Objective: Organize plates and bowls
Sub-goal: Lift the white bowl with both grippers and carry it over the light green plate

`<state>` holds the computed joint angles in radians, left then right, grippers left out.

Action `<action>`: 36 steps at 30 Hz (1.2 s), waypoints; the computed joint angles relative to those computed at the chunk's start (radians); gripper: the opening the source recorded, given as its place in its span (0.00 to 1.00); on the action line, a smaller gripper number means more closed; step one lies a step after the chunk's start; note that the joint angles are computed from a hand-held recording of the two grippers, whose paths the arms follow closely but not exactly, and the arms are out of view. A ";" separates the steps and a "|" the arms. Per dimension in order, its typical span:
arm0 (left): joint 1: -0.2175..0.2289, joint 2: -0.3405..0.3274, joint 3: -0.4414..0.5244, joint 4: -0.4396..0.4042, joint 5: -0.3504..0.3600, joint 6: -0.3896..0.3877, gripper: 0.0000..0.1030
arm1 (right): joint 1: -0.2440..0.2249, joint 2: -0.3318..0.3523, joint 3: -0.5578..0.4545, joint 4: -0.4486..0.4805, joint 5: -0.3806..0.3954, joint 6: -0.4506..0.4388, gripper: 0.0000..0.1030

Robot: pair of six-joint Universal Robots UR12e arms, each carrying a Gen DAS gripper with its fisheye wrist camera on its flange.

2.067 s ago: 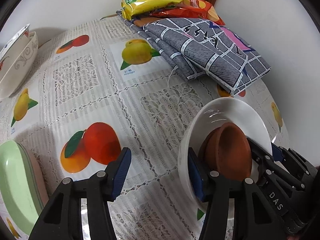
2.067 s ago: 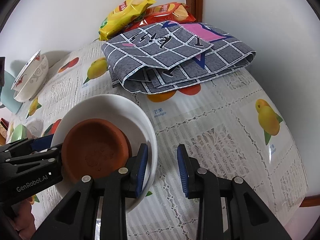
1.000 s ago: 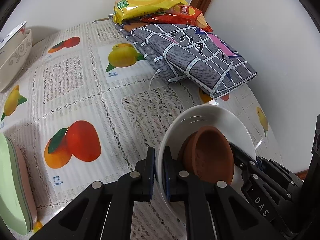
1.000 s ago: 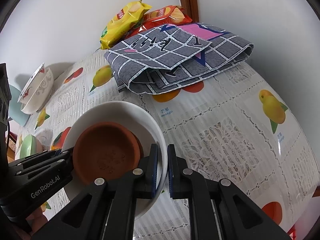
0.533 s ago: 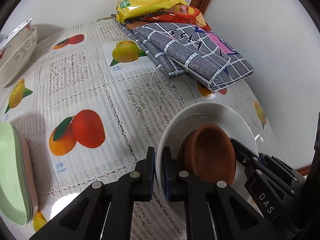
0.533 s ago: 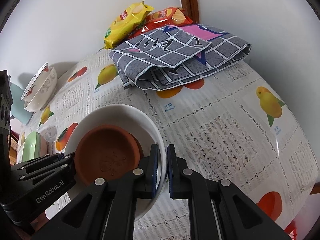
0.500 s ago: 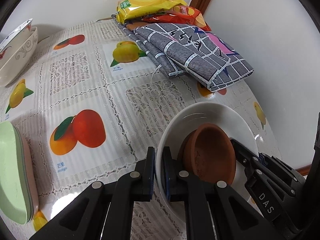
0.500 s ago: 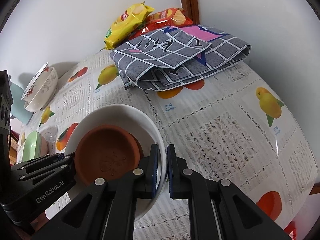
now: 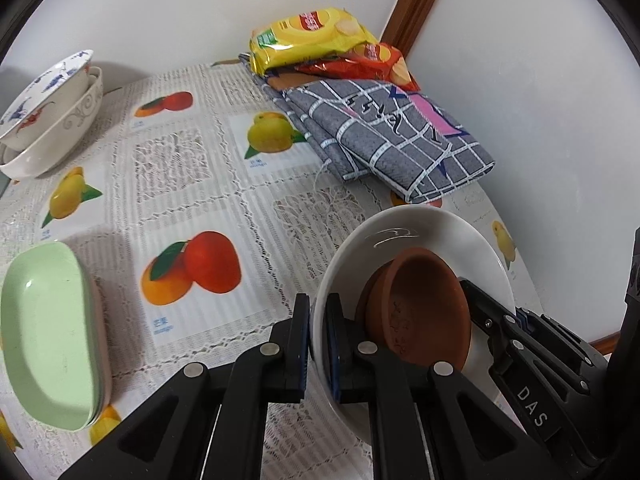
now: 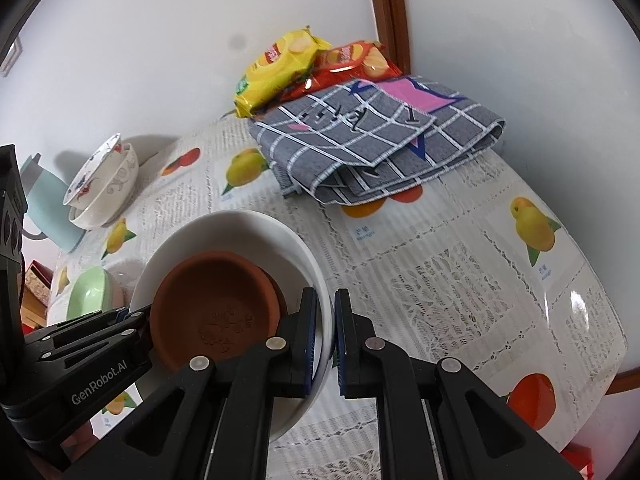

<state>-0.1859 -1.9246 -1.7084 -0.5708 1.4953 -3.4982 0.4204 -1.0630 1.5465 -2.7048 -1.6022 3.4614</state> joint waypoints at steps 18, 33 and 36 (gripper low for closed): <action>0.026 0.087 -0.070 0.029 0.039 -0.014 0.08 | 0.043 -0.018 -0.017 -0.008 0.000 -0.011 0.09; 0.050 0.142 -0.119 0.062 0.052 -0.021 0.08 | 0.074 -0.018 -0.042 -0.009 -0.004 -0.025 0.09; 0.054 0.150 -0.126 0.064 0.057 -0.024 0.08 | 0.080 -0.016 -0.049 -0.009 -0.005 -0.029 0.09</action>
